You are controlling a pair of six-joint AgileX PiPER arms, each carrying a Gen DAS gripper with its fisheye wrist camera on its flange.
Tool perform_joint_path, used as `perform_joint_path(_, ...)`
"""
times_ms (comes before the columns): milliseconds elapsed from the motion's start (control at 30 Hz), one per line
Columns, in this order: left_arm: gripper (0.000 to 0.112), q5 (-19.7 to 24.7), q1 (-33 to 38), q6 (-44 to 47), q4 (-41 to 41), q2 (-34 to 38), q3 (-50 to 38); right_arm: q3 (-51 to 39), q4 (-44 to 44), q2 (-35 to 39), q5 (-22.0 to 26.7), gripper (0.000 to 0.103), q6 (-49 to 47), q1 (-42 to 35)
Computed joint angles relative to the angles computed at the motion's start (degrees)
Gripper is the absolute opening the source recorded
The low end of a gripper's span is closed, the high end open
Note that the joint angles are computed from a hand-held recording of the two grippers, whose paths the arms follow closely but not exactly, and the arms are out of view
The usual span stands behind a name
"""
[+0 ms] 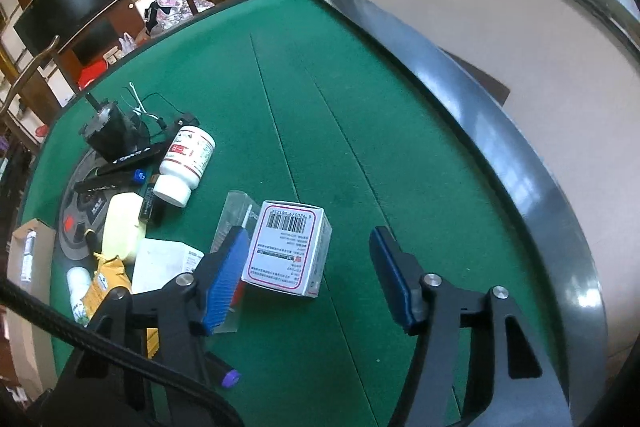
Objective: Organize objects
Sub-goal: 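Grasp the tissue pack with left tool while right tool reaches the clear candle box, then grasp the clear red-numeral candle box with right tool while left tool holds tissue pack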
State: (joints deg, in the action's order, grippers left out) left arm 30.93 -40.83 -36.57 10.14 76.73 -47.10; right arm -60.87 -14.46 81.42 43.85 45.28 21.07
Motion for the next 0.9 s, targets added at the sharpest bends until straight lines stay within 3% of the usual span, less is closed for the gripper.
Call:
perform_joint_path(133,0.03,0.1,4.3,7.6,-11.2,-0.7,1.1,-3.1,2.1,3.3,0.9,0.062,-2.2,0.4)
perform_joint_path(200,0.038,0.0,5.3,8.7,-13.8,-1.6,2.1,-4.2,1.1,4.3,1.5,0.062,-1.7,1.6)
perform_joint_path(300,0.052,2.2,3.3,2.5,-9.1,-3.0,2.5,-5.7,2.0,5.4,2.2,0.062,-3.9,2.0)
perform_joint_path(400,0.054,3.9,1.1,-5.0,-4.4,-4.4,3.3,-6.6,10.1,7.5,2.3,0.065,-12.3,-0.8)
perform_joint_path(500,0.061,5.4,-2.0,-13.9,2.2,-4.4,3.4,-6.6,8.7,7.7,3.3,0.062,-12.2,-0.6)
perform_joint_path(633,0.066,9.1,-9.4,-25.2,13.8,1.6,-0.8,-0.8,13.9,3.0,-1.3,0.062,-15.3,-4.2)
perform_joint_path(667,0.071,9.9,-11.6,-27.8,17.2,3.8,-2.2,1.0,16.3,1.4,-2.4,0.062,-17.0,-5.8)
perform_joint_path(733,0.101,13.2,-15.5,-29.9,22.0,9.3,-5.8,3.5,21.0,-0.9,-3.4,0.062,-21.2,-8.4)
perform_joint_path(800,0.097,13.2,-16.0,-26.0,21.5,11.3,-8.0,5.3,23.9,-3.0,-3.6,0.062,-23.4,-9.7)
perform_joint_path(833,0.087,12.3,-15.5,-25.0,20.7,11.1,-8.1,6.5,25.4,-4.2,-3.7,0.062,-25.0,-10.6)
perform_joint_path(867,0.072,11.7,-15.7,-25.7,22.2,10.1,-7.4,7.4,26.5,-5.2,-4.1,0.062,-26.0,-10.9)
perform_joint_path(900,0.041,11.4,-15.9,-25.0,22.7,9.0,-6.9,8.7,28.3,-7.1,-4.0,0.062,-28.2,-11.8)
